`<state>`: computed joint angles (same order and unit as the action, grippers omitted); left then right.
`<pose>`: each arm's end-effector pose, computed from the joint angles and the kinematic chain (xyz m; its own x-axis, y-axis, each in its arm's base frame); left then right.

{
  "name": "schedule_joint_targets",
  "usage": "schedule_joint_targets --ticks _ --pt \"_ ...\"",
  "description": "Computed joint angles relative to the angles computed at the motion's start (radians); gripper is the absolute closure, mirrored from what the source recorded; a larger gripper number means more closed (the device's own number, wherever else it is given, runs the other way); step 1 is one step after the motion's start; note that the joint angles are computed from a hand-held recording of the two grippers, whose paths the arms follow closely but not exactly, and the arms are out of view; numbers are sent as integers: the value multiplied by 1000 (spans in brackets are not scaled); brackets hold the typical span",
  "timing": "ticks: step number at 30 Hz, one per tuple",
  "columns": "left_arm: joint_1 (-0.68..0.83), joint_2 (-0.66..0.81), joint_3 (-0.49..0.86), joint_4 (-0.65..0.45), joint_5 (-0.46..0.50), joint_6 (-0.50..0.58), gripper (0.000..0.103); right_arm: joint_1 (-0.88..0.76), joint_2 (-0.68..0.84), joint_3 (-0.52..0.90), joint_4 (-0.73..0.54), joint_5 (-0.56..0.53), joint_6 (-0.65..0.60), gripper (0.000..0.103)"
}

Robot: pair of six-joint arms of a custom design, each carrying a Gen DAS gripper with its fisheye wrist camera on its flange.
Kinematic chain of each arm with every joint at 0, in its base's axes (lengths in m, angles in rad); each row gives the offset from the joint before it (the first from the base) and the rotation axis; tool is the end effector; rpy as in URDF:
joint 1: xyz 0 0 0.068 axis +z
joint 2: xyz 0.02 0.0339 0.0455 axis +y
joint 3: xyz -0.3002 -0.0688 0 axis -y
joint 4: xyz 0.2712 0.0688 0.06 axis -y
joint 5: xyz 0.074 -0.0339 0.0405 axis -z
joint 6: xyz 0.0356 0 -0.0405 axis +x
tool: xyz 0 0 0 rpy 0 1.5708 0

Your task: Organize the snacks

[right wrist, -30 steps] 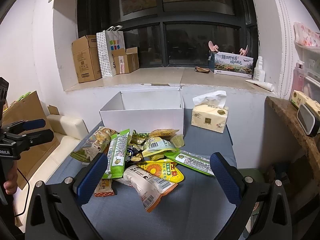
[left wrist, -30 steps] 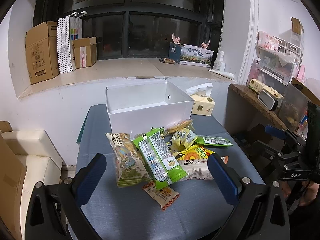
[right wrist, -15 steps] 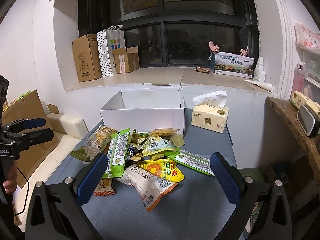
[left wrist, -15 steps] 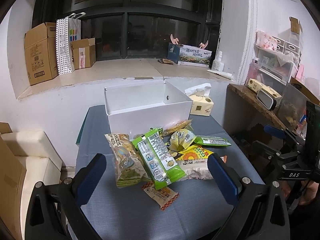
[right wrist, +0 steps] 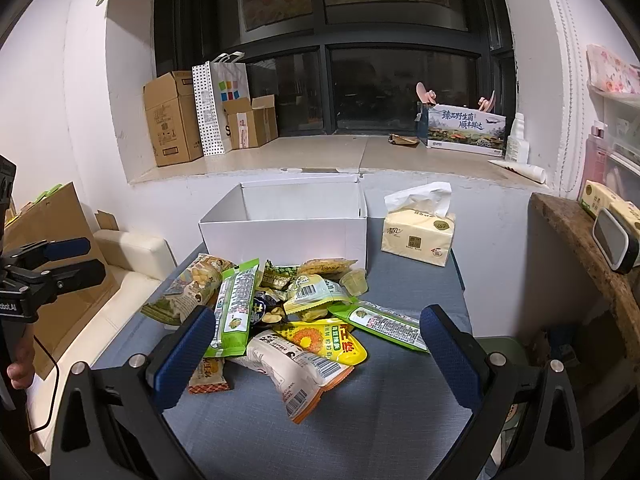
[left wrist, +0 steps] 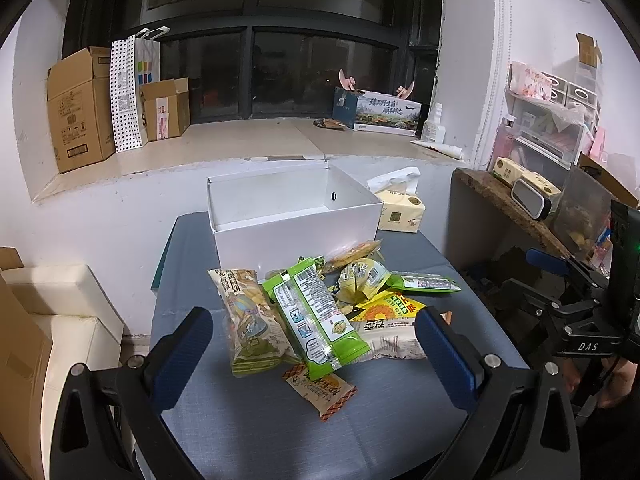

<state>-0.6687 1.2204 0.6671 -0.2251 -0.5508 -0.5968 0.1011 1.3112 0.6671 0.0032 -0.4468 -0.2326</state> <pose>0.2105 -0.1425 0.2307 -0.5883 -0.1455 -0.7955 -0.1145 0.9888 -0.0962 0.2779 0.0437 0.2253 -0.4784 -0.2575 -0.8395 -0.5610 0.8251 0.0666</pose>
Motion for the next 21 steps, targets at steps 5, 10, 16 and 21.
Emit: schedule_joint_targets --ticks 5,10,16,21 --pt "3 5 1 -3 0 -6 0 0 0 -1 1 1 1 0" --pt "14 6 -1 -5 -1 -19 0 1 0 -1 1 -1 1 0" --pt "31 2 -8 -4 14 -24 0 3 0 -3 3 1 2 0" --pt "42 -3 -24 36 36 -9 0 10 -2 -6 4 0 3 0"
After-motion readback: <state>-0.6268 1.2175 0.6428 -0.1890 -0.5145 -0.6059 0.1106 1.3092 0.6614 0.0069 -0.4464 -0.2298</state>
